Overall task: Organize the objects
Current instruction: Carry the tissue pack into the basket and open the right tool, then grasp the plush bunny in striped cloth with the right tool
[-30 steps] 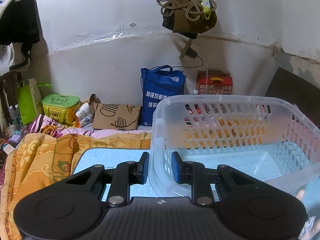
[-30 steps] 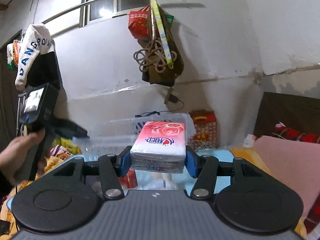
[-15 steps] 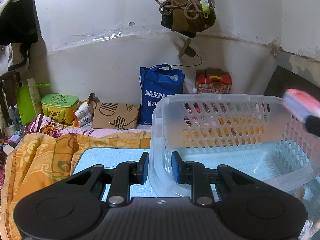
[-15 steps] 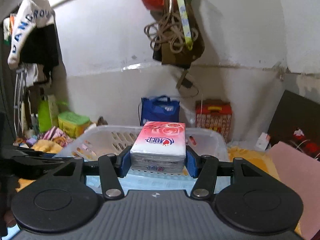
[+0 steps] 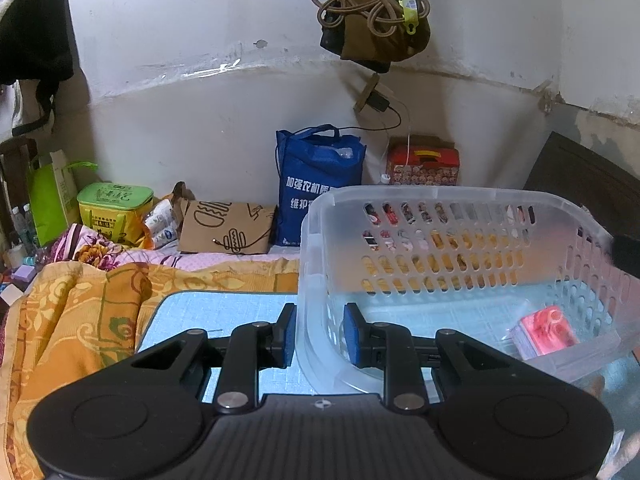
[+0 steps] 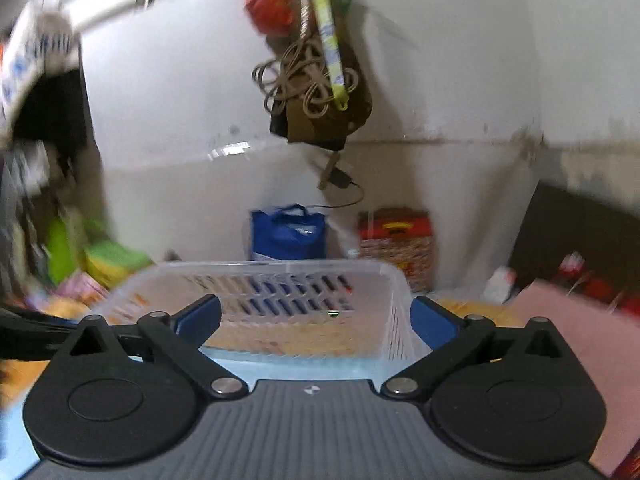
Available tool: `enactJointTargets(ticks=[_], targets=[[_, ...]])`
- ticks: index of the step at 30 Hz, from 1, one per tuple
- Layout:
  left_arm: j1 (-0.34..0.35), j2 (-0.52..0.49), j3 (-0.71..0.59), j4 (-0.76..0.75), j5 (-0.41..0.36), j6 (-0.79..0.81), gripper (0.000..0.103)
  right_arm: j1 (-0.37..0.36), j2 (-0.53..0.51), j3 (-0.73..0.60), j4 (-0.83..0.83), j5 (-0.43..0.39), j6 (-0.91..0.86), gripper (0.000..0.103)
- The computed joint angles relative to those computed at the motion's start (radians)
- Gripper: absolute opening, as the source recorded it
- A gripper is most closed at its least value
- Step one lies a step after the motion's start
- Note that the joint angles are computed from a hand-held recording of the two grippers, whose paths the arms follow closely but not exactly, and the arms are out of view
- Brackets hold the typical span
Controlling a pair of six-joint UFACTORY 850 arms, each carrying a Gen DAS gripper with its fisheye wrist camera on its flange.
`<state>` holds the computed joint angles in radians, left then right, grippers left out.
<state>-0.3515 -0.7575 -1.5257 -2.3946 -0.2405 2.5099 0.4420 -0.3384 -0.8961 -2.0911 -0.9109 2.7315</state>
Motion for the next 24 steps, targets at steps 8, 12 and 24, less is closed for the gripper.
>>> enactJointTargets(ticks=[8,12,24], targets=[[0.003,0.008,0.019,-0.026,-0.023,0.026,0.029,0.096,0.073,0.258,0.0,-0.104,0.305,0.103],[0.006,0.01,0.024,0.017,-0.031,-0.013,0.03,0.115,0.052,0.276,-0.004,-0.067,0.343,0.103],[0.007,0.006,0.014,0.061,-0.03,-0.059,0.03,0.04,-0.015,0.13,0.007,0.211,0.216,0.103]])
